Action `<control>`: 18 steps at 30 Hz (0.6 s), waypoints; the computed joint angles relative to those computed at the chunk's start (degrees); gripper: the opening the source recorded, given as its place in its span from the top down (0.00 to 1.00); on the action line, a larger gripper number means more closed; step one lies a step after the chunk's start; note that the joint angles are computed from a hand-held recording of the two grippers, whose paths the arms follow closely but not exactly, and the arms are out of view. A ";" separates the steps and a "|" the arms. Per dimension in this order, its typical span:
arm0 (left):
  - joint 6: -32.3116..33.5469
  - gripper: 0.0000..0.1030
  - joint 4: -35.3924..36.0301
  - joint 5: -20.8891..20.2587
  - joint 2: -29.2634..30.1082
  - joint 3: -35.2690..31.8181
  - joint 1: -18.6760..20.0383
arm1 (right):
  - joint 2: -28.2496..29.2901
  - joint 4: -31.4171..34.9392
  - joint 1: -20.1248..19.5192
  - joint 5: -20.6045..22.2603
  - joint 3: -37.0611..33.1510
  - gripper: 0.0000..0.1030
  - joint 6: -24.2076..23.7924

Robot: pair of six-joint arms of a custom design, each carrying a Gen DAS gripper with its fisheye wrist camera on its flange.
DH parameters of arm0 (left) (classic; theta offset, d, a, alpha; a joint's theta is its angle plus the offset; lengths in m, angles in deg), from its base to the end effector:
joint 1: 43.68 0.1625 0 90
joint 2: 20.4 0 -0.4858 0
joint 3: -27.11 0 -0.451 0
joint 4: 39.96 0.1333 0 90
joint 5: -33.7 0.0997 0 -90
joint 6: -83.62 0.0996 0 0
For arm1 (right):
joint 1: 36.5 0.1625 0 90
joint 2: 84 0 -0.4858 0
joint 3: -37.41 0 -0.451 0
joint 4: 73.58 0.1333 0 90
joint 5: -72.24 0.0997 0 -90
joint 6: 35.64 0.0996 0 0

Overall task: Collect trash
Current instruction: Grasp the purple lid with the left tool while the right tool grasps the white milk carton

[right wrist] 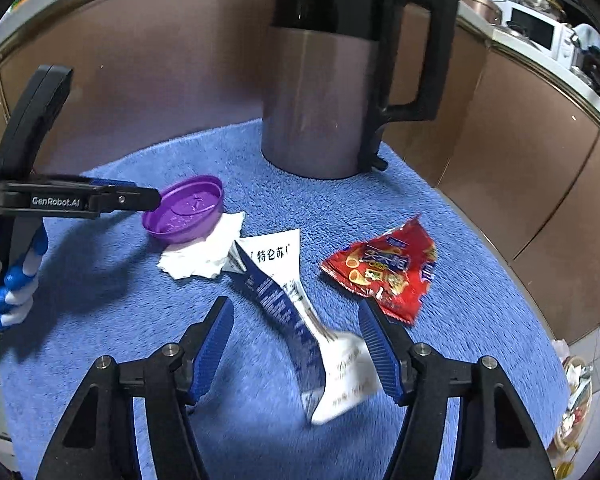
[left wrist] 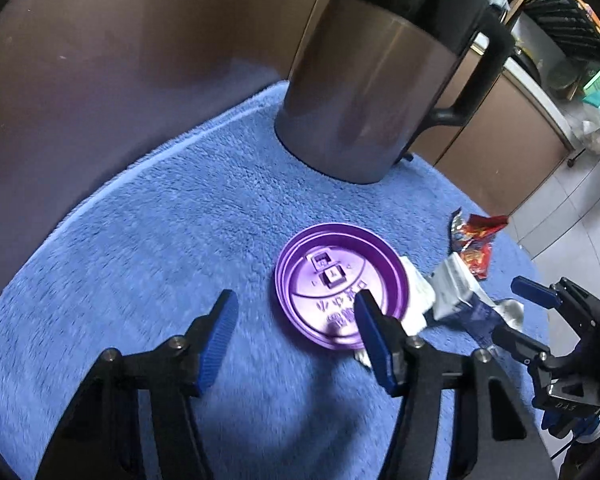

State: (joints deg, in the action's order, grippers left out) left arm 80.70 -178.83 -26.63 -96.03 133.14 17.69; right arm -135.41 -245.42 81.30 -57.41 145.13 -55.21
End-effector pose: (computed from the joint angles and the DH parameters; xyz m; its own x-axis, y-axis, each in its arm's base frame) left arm -0.1423 -0.6418 0.3544 -0.8599 0.2359 -0.4528 0.4112 0.8456 -0.3403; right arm 0.3771 -0.5656 0.1407 -0.6216 -0.3765 0.6869 -0.6676 0.7133 -0.2132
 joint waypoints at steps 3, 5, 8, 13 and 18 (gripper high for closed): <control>-0.10 0.55 2.25 -0.43 1.47 -1.89 0.89 | 0.68 2.36 -0.85 0.43 -1.44 0.41 0.15; -0.27 0.58 3.71 -0.96 2.43 -2.95 1.28 | 1.09 4.15 -1.35 0.79 -2.35 0.43 0.38; 0.37 0.59 4.03 -0.51 3.12 -3.35 1.14 | 1.59 6.89 -1.98 0.98 -3.51 0.48 0.86; -0.36 0.86 3.68 -0.32 2.89 -2.95 0.98 | 1.98 10.89 -2.40 0.94 -4.49 0.62 1.28; -3.11 0.96 1.69 -1.75 1.95 -1.74 1.55 | 2.18 11.98 -1.65 0.01 -4.24 0.76 0.96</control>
